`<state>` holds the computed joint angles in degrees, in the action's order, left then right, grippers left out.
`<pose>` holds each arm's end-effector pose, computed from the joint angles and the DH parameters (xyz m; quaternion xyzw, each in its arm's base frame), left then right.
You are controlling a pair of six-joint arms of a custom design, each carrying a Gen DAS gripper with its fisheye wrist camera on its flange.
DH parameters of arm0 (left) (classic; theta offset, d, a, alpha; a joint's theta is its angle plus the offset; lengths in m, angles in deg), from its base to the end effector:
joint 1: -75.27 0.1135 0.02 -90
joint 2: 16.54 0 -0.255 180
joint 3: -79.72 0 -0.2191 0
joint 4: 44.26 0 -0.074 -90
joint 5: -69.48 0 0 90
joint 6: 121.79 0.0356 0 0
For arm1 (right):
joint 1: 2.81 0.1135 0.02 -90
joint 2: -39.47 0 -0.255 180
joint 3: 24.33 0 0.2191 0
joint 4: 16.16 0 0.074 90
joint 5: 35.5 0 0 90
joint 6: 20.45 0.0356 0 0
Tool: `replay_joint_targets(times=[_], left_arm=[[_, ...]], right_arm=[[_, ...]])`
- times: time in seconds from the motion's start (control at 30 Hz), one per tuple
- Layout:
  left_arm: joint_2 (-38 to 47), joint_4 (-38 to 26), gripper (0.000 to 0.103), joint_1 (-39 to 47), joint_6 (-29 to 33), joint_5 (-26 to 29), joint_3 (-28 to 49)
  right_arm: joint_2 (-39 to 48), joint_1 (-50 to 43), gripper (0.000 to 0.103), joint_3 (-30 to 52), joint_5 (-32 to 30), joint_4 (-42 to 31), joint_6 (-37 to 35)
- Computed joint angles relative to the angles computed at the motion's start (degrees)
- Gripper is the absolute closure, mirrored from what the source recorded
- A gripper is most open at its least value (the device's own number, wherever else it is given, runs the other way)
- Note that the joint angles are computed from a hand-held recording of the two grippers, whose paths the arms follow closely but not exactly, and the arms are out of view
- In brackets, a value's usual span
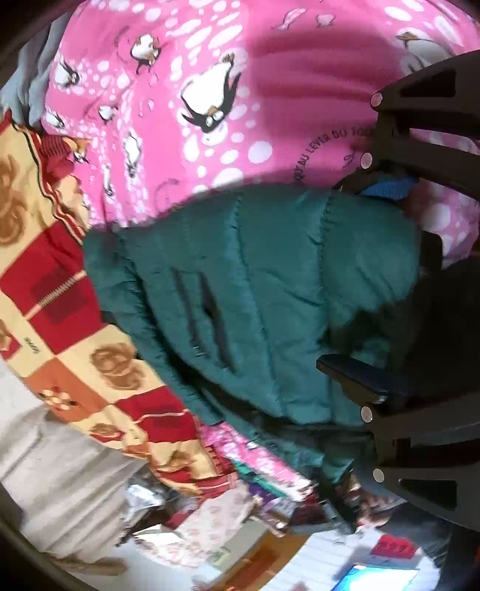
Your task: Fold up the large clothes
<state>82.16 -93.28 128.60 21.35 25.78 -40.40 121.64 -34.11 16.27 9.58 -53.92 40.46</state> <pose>0.1598 0.1715 0.1297 0.0059 0.9193 -0.2214 0.3253 0.1562 -0.0656 0.1232 -0.0178 0.9207 0.2856 0.2656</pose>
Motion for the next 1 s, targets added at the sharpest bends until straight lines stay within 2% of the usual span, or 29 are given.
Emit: replay_joint_targets(times=[0.1, 0.13, 0.17, 0.27, 0.33, 0.5, 0.57, 0.73, 0.9, 1.0], left_arm=[[1.9, 2.7, 0.055, -1.1, -2.1, -0.8, -0.4], [2.6, 3.9, 0.053, -1.6, -3.2, -1.0, -0.6], [3.3, 4.7, 0.046, -1.9, -3.9, -0.9, -0.7], [4.8, 5.5, 0.041, -1.6, -3.7, 0.4, -1.0], [4.6, 6.2, 0.039, -1.4, -3.7, 0.8, -1.7], [-0.2, 12.2, 0.031, -3.8, -6.9, -1.6, -6.6], [-1.9, 14.7, 0.024, -4.8, -8.5, -2.5, -8.6], [-1.9, 16.9, 0.019, -4.9, -7.6, -2.1, -10.3], [-3.0, 19.7, 0.019, -4.4, -7.6, -2.2, -12.6], [-3.9, 19.3, 0.019, -4.5, -8.4, -2.7, -13.0]], right_arm=[[1.0, -0.1, 0.037, 0.6, -3.6, -0.1, -0.4], [0.8, 0.2, 0.037, 0.7, -4.6, -0.2, -0.8], [0.3, 1.2, 0.037, 0.2, -5.0, 1.0, -0.8], [1.6, 5.2, 0.039, -1.6, -0.6, 7.7, 2.2], [2.7, 4.4, 0.039, -2.2, -2.0, 10.1, 3.0], [4.7, 3.8, 0.038, -0.9, -2.7, 8.5, 3.2], [4.7, 4.0, 0.038, -0.3, -2.4, 7.6, 3.7], [3.9, 4.2, 0.038, -0.6, -2.0, 7.8, 5.3], [0.1, 5.1, 0.038, -3.7, -0.5, 11.6, 9.1], [-0.7, 5.6, 0.038, -4.0, 0.2, 12.0, 10.5]])
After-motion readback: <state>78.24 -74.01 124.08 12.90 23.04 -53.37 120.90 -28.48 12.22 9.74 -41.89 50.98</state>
